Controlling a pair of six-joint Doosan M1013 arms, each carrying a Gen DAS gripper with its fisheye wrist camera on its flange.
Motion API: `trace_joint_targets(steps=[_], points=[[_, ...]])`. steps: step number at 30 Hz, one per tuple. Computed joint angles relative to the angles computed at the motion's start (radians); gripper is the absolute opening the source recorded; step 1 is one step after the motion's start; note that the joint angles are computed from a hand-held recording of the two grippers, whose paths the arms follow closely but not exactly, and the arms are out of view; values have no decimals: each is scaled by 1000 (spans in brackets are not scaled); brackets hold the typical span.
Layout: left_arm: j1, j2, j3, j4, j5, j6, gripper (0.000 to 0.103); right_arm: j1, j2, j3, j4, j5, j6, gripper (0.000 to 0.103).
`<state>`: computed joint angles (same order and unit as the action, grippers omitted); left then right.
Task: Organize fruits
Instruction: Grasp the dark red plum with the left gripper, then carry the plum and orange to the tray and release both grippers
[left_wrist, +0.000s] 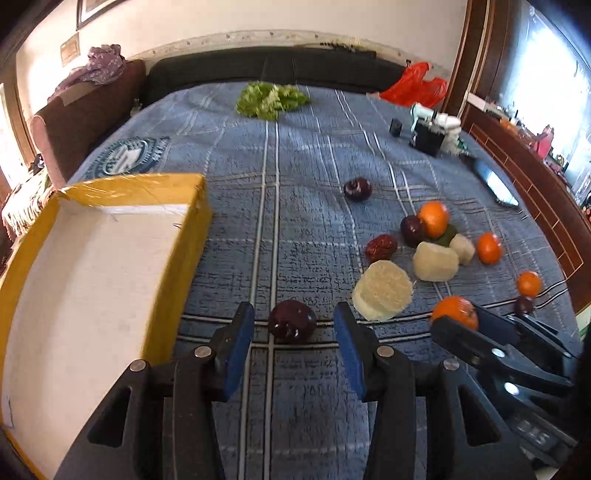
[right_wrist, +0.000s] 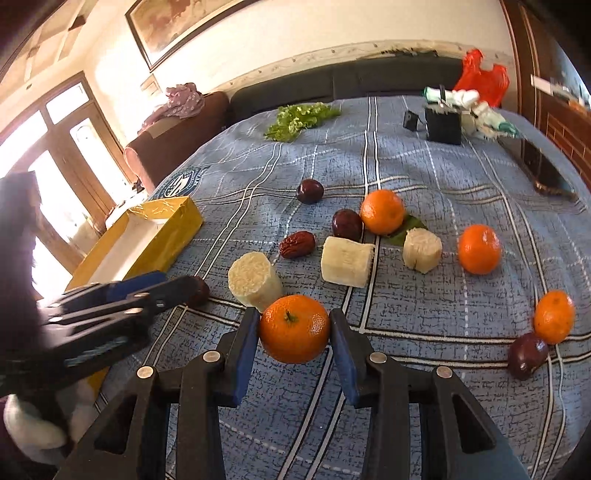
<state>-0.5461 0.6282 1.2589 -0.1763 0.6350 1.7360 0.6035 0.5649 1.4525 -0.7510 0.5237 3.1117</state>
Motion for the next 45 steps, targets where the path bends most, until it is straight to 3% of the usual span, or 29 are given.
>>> trace_joint_targets(steps=[3,8,15,21,26,30,33,36,39,41,43,45], points=[[-9,13,-7,46,14,-34,27,-1,2,0,5,-6,0,42],[-11,-21,47,59,-53,-67,27,3,2,-1,-11,4,15,42],[8,-117,154,-39,-158,-61,27,4,2,-3,-15,15,20,42],[20,-173,221,87,-223,-200,27,5,9,-13,-11,44,14,42],[41,-202,254,147,-256,-287,27,15,11,-16,-72,97,74,42],[62,-230,276,113,-290,-256,27,40,16,-38,-152,225,123,42],[92,-247,289,76,-300,-224,27,56,-2,-37,-186,236,147,42],[118,-245,288,169,-286,-332,27,78,-8,-77,-185,212,68,42],[142,-230,282,289,-258,-471,27,96,7,-144,-112,114,-92,43],[165,-216,274,268,-231,-479,27,99,32,-193,-6,57,-227,43],[186,-206,270,262,-214,-492,27,91,69,-254,211,-11,-445,43],[206,-197,264,252,-195,-507,27,86,112,-318,393,-16,-631,43]])
